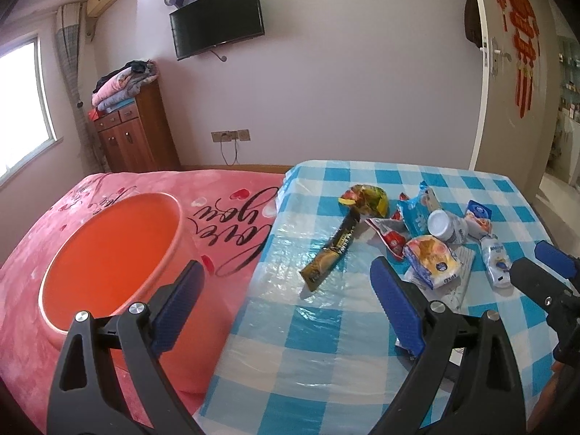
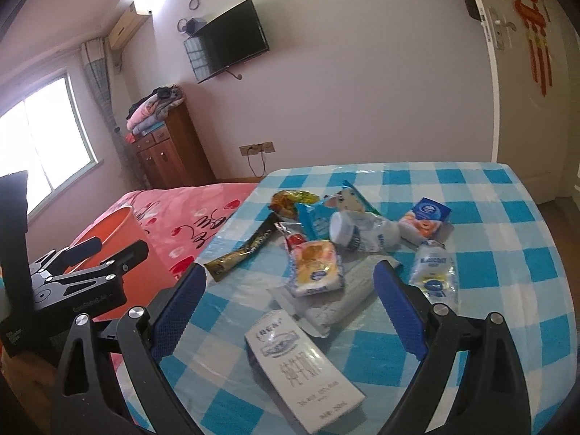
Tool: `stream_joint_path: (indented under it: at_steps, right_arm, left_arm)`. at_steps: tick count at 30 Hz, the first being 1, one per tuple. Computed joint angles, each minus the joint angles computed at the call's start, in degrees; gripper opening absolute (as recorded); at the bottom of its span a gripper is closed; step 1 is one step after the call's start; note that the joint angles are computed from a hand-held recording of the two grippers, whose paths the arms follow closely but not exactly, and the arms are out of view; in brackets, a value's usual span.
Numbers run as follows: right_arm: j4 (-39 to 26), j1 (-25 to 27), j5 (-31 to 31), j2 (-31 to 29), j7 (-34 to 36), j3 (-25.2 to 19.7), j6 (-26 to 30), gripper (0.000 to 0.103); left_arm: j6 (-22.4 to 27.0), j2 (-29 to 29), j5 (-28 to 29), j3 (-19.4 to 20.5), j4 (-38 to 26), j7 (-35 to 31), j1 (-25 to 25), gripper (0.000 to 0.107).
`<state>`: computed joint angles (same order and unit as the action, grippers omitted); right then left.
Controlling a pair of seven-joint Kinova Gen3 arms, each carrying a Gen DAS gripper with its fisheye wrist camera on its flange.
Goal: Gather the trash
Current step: 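Return both tools from the bucket to the table, then grasp the white milk carton with the left gripper while the right grasps the MAGICDAY bottle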
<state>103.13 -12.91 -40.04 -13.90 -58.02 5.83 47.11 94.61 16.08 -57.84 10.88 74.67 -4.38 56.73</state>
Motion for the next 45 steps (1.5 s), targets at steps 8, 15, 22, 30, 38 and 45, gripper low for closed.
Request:
stream_joint_path:
  at_steps: [8,15,22,30,38,45]
  right_arm:
    - [1.26,2.72,-3.19,1.75,3.56,3.12,1.39,0.093]
    - [1.57,6.66,-4.17,4.13,5.48,3.77,1.75,0.093]
    - [1.07,11.12,-5.01,7.23,7.06,3.14,2.88,0.093]
    - [-0.53,15.08,-4.42,10.70,6.82,1.33,4.51,0.093]
    - [-2.93,18.55,-3.78,14.93,5.05,-0.20,6.91,0.093]
    - [-5.01,19.91,-3.14,17.18,5.35,-2.32,8.40,0.093]
  left_arm:
    - [-1.03,3.46,1.70,-1.08,-3.83,-3.07,0.64,0.093]
    - [-3.47,7.59,4.63,-2.89,-7.98,-7.75,1.91,0.093]
    - [-4.68,10.38,7.18,-5.51,-11.21,-11.06,3.13,0.093]
    - [-5.25,11.84,10.12,-7.01,-13.40,-13.49,3.57,0.093]
    - [-15.83,5.63,18.53,-4.44,-6.14,-5.99,0.66,0.093]
    - [-22.58,5.29,24.76,-2.42,-4.65,-1.94,-2.45,0.093]
